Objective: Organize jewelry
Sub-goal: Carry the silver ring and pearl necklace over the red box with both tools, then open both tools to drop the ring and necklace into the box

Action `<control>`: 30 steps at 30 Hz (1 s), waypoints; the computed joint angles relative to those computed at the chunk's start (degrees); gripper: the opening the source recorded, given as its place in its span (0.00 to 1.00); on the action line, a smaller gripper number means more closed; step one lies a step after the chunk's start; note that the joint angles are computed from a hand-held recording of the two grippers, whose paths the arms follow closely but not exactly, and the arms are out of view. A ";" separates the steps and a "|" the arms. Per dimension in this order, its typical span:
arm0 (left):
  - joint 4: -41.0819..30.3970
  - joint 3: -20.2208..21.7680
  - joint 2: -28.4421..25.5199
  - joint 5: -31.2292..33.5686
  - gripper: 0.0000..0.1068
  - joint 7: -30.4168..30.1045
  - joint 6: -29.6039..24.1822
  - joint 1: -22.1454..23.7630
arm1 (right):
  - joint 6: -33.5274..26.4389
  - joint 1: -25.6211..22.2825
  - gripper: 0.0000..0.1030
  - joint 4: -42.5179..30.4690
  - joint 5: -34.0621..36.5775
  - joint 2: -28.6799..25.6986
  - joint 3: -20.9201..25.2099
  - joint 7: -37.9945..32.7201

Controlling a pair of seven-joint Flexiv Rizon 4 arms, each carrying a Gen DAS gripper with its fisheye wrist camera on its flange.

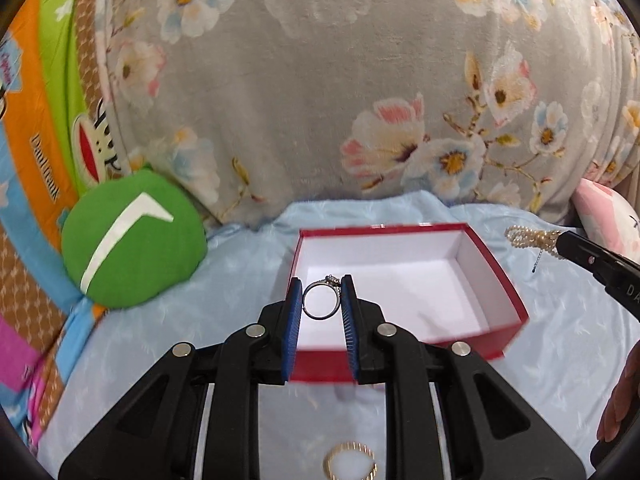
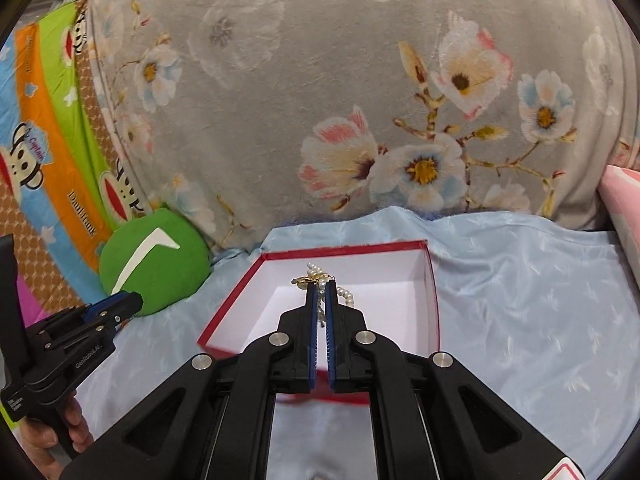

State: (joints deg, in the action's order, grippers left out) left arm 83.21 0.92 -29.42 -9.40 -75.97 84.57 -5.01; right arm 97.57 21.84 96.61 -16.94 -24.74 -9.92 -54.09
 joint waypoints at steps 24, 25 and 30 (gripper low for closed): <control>-60.17 6.79 -36.37 13.40 0.19 -17.39 -30.64 -1.85 | -27.37 -11.21 0.04 -46.29 8.25 -29.73 16.62 -11.84; -61.76 6.69 -37.25 13.62 0.19 -17.66 -31.56 -1.77 | -26.85 -10.67 0.04 -45.96 8.31 -29.54 15.39 -11.29; -63.44 7.76 -38.21 16.82 0.73 -21.91 -31.46 -2.03 | -26.66 -9.97 0.15 -45.58 8.11 -29.39 13.53 -10.70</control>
State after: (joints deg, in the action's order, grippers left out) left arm 19.78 8.68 -67.64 7.42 -97.89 53.11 -7.04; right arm 70.91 11.87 51.03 -8.83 -54.13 3.62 -64.79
